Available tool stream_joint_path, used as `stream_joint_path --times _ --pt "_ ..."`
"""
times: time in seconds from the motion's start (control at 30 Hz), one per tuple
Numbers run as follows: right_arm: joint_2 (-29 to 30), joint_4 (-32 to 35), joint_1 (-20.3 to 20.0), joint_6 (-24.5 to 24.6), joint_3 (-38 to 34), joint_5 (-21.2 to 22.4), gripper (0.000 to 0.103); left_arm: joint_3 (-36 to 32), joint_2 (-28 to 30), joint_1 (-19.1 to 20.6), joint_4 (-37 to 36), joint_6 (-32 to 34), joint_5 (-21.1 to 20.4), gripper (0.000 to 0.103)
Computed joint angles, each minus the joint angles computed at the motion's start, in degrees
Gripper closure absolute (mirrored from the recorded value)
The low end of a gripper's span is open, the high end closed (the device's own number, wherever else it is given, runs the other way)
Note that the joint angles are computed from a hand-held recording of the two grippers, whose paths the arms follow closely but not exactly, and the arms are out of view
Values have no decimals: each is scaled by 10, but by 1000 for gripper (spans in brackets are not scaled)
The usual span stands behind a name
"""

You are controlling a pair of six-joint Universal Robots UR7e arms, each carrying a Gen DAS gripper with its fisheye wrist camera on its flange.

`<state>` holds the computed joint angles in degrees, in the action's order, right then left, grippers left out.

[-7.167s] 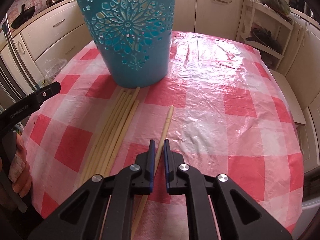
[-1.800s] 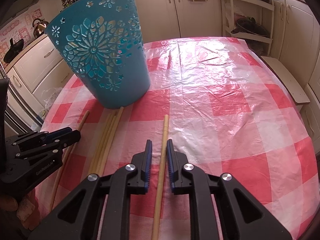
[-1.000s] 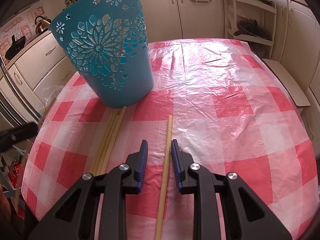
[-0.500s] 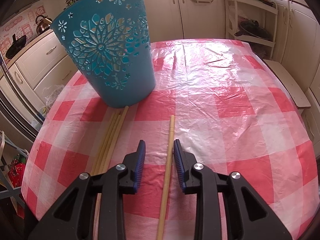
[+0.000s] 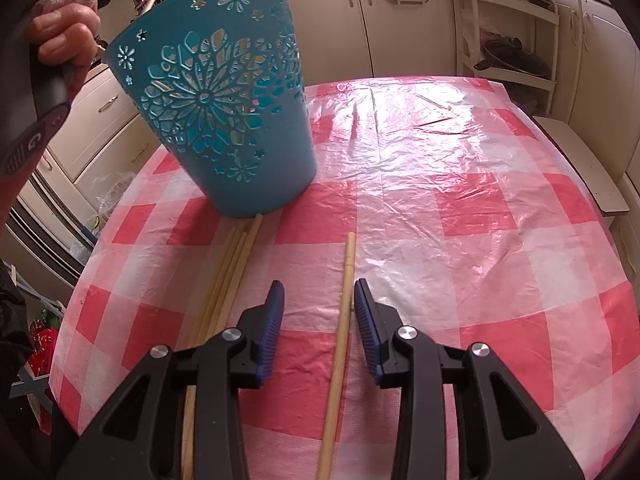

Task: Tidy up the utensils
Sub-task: 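Lift the stick with the left gripper over the teal basket and release it inside, then close the right gripper on a wooden stick beside the basket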

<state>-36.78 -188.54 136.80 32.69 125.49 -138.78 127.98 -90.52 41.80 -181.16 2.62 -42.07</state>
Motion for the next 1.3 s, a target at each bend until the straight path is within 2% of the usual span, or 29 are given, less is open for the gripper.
stream_joint_path --times 0.23,0.43,0.47,0.53,0.57,0.6,0.67,0.73,0.8,0.83,0.9,0.97,1.07,1.13,1.2,1.3 --pt "1 1 0 1 -1 0 65 17 -4 10 19 15 -5 98" --pt "1 -2 0 0 -1 2 65 33 -33 3 99 9 7 95" --pt "1 -4 -1 0 -1 3 65 37 -43 -2 108 9 13 90" --pt "1 -13 -3 -3 1 7 65 50 -70 -19 122 5 39 71" --pt "1 -20 -5 -5 4 11 65 61 -87 -30 123 6 58 53" --pt "0 -29 -7 -6 6 15 65 72 -105 -44 117 11 81 40" --pt "-2 -42 -9 -7 11 24 65 100 -151 -78 108 25 133 29" --pt "-4 -47 -10 -1 16 27 65 129 -209 -109 130 23 183 21" --pt "-7 -32 -6 7 16 23 65 153 -269 -126 184 1 224 14" --pt "-9 -20 -4 10 14 18 65 161 -302 -126 238 -28 233 13" --pt "-8 6 3 20 7 5 65 167 -340 -101 324 -67 225 12" --pt "-6 32 8 30 0 -9 65 167 -346 -55 378 -92 197 12" --pt "0 75 15 46 -16 -34 66 170 -331 9 374 -87 150 12" --pt "3 131 22 59 -31 -58 70 171 -317 38 365 -80 128 12" --pt "3 180 30 70 -39 -79 74 167 -307 54 373 -83 111 12" --pt "6 177 33 62 -40 -78 85 167 -304 65 356 -77 90 12"
